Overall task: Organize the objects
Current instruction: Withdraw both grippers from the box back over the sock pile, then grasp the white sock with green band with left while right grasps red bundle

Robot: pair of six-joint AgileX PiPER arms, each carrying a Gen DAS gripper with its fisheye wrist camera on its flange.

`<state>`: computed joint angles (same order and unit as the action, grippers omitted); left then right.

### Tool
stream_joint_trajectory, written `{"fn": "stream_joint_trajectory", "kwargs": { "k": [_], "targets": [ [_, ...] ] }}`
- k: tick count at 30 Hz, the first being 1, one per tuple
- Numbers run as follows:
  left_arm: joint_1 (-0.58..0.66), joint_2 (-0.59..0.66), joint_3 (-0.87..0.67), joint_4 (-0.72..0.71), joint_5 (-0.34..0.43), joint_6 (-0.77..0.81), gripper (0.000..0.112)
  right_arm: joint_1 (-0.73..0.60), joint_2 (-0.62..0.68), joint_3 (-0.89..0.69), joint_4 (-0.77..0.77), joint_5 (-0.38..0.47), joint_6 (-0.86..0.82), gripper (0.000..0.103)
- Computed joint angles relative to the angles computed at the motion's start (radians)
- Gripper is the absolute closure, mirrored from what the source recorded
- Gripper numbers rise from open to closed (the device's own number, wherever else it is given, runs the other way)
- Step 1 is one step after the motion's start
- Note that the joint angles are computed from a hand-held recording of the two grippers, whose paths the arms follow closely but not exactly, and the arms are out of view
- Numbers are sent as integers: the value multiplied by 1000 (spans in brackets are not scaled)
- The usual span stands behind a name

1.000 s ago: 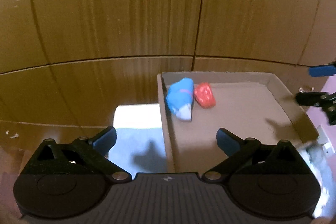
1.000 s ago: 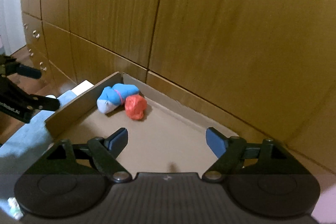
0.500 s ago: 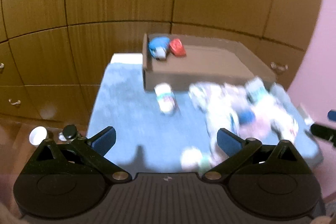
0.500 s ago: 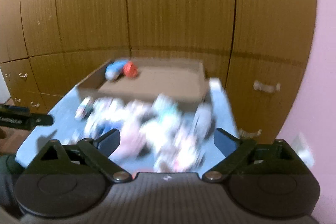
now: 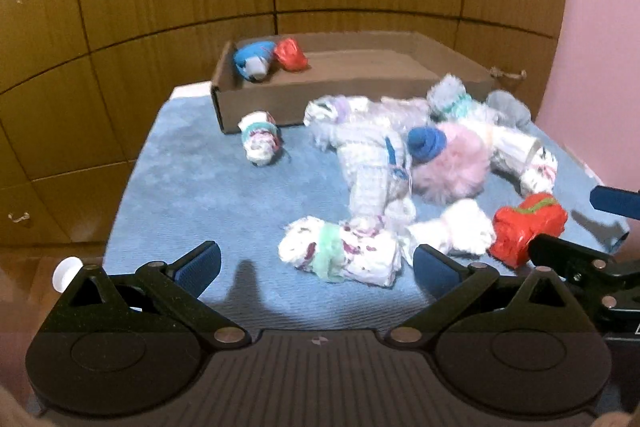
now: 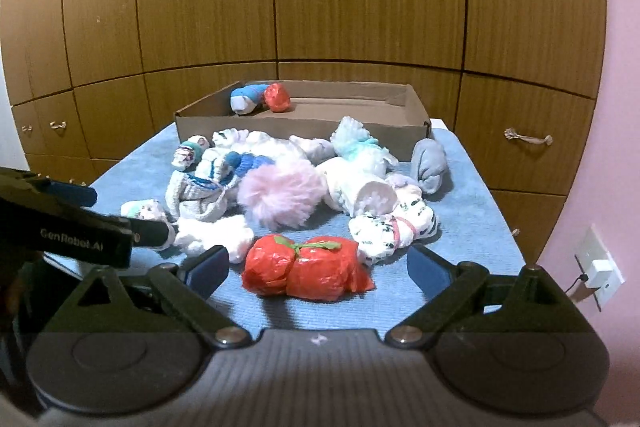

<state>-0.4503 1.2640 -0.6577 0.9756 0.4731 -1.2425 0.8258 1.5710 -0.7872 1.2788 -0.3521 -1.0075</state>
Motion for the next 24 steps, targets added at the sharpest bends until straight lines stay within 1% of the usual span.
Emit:
{"fn": "stream_joint_trajectory", "kwargs": {
  "k": [1, 3, 8, 13, 16, 18, 19, 21, 24],
  "targets": [
    [-4, 7, 2, 22, -3, -15, 10, 17, 7, 18, -43, -28, 59, 9],
    [-9, 23, 4, 71, -7, -45, 10, 19, 14, 26, -80, -38, 110, 9],
    [4, 34, 30, 160, -29, -114, 10, 32, 33, 34, -137, -65, 160, 9],
    [41, 50, 40, 206, -58, -154, 10, 38, 55, 30, -196, -84, 242, 11],
    [30, 56, 43, 251, -47, -197, 10, 45, 63, 30, -218, -95, 271, 12],
    [29, 57, 50, 285, -55, -224, 10, 48, 66, 34, -236, -101, 289, 12],
    [27, 59, 52, 300, -53, -240, 10, 47, 68, 32, -234, -96, 285, 14],
    [34, 60, 57, 318, -67, -265, 13, 41, 72, 26, -228, -88, 286, 19],
    [36, 63, 59, 341, -76, -297, 14, 34, 80, 21, -234, -75, 296, 22]
  ]
}}
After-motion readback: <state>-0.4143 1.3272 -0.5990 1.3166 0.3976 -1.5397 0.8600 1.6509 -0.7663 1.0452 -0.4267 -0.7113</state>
